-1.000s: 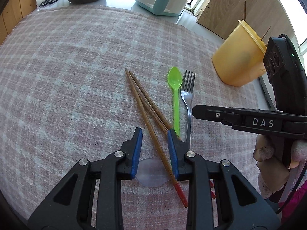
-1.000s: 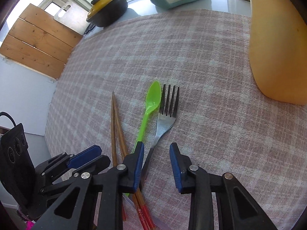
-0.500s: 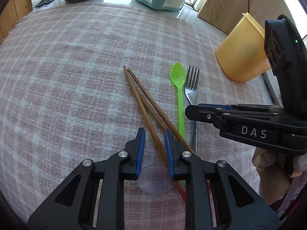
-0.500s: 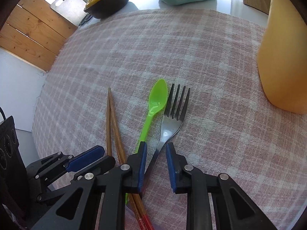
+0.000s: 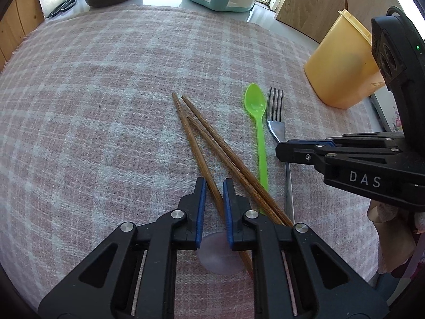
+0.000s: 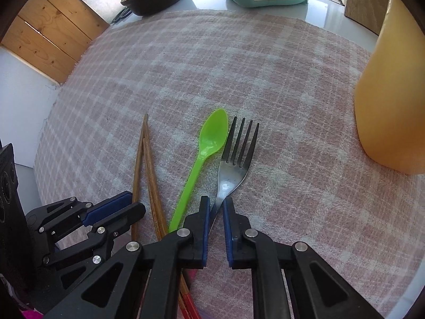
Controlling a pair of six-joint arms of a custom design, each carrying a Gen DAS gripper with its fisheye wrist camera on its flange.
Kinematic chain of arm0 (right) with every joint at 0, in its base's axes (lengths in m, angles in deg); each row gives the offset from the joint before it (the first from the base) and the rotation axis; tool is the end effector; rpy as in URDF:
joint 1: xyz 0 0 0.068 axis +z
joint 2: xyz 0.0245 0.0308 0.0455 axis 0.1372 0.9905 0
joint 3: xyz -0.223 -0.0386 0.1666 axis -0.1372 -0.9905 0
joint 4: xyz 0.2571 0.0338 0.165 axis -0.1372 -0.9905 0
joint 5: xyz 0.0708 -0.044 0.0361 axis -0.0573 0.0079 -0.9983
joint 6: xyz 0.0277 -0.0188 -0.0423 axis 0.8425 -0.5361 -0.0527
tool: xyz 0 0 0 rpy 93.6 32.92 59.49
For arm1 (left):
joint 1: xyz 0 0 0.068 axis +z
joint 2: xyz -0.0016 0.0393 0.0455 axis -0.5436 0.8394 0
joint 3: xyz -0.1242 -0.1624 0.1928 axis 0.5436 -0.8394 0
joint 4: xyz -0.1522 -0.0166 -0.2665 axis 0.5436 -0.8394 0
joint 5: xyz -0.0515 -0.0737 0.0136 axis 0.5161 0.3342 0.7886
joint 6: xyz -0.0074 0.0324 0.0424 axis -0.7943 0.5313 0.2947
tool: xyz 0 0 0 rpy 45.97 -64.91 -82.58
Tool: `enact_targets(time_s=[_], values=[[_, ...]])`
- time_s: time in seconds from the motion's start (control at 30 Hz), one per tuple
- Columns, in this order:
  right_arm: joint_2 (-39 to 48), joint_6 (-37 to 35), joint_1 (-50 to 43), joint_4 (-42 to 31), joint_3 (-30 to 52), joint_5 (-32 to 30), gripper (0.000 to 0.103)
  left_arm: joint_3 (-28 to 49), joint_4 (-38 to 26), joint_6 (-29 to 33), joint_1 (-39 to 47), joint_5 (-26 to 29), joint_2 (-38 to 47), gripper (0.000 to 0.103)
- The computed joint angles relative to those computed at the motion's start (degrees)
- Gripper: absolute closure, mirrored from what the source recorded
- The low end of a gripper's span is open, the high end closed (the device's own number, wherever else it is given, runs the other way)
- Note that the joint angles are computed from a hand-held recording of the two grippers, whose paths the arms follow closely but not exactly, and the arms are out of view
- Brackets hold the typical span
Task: Organize utensils
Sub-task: 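Close the left tool on a red-tipped chopstick while the right tool grasps the metal fork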
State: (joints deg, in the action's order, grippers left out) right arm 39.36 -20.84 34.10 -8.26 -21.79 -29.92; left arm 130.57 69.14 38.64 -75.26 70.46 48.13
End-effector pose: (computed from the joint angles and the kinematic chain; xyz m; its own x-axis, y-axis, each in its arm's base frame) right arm 0.2288 0.1163 0.1351 -0.9624 0.2027 -0.1808 0.1540 0.9554 0.2519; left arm 0.2365 -0.2231 0.1149 -0.8325 0.4273 -0.3525 0.5217 0.8188 -0.2396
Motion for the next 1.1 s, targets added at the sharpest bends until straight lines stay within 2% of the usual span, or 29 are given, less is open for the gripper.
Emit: enact_targets(time_s=[0.3, 0.33, 0.4, 0.57, 0.8, 0.97, 1.1], values=[[-2.7, -2.2, -3.3, -1.2, -1.9, -1.4, 0.094, -0.2, -1.1, 1.6, 2.3, 0.0, -0.5, 0.093], [-3.1, -2.2, -3.5, -1.0, -2.1, -1.1, 0.093, 0.0, -1.1, 1.7, 2.3, -0.2, -0.3, 0.093], [-3.4, -1.8, -3.8, -0.8, -2.1, -0.1, 0.082, 0.3, -1.1, 1.5, 2.1, -0.3, 0.0, 0.093], [-4.3, -0.8, -4.7, 0.4, -2.2, 2.4, 0.077, 1.2, -1.2, 0.6, 2.2, -0.5, 0.8, 0.093], [-0.5, -3.0, -5.7, 2.0, -0.4, 6.4, 0.077, 2.0, -1.1, 0.8, 1.5, -1.5, 1.6, 0.093], [0.8, -4.6, -6.7, 5.0, -0.4, 5.6, 0.077, 2.1, -0.6, 1.6, 2.0, -0.9, 2.0, 0.093], [2.9, -5.7, -4.8, 5.3, 1.1, 7.7, 0.077, 2.5, -0.5, 2.4, 1.8, -1.4, 2.4, 0.093]])
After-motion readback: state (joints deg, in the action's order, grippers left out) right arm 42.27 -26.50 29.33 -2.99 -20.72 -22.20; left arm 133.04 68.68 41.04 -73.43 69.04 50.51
